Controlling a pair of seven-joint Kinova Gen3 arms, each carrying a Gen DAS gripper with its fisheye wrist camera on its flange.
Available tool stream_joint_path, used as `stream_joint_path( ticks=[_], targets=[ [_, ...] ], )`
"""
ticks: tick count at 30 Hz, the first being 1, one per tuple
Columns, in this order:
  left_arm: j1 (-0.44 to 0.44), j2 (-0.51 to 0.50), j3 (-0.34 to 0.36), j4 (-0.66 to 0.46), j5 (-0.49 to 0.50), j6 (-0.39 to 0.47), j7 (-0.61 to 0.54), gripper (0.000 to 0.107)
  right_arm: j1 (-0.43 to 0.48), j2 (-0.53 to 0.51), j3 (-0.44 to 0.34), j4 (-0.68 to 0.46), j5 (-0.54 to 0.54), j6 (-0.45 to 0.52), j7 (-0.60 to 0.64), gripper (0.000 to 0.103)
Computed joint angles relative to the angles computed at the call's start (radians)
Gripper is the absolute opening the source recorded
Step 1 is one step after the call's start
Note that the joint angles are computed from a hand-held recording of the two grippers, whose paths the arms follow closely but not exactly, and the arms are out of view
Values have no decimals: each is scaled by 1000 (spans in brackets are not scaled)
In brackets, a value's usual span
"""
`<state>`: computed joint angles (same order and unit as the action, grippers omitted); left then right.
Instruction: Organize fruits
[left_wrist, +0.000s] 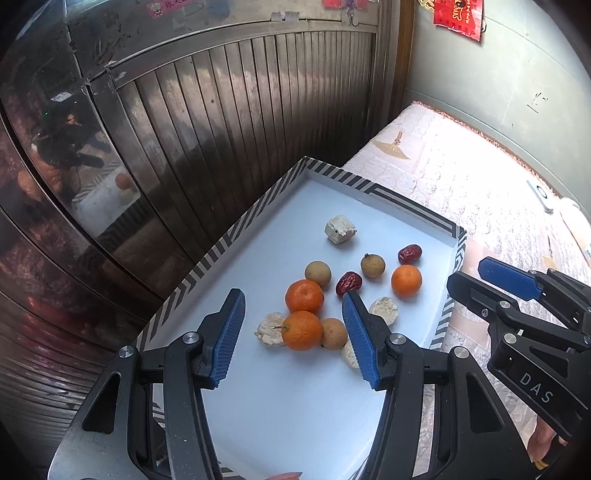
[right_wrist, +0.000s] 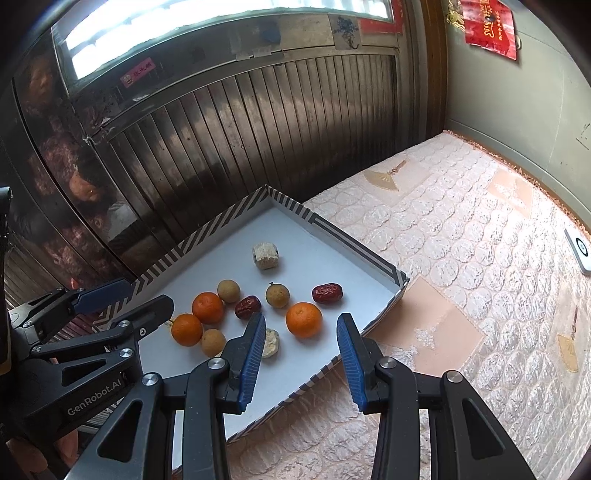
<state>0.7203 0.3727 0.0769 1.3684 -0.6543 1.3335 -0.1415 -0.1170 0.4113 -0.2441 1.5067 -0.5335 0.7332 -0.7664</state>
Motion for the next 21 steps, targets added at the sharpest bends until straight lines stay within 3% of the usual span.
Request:
stream_joint_path(
  ticks=[21],
  targets=[
    [15,-1,6,-4,6,14,24,55,-8,-5,0,14,2,-2,6,39]
  ],
)
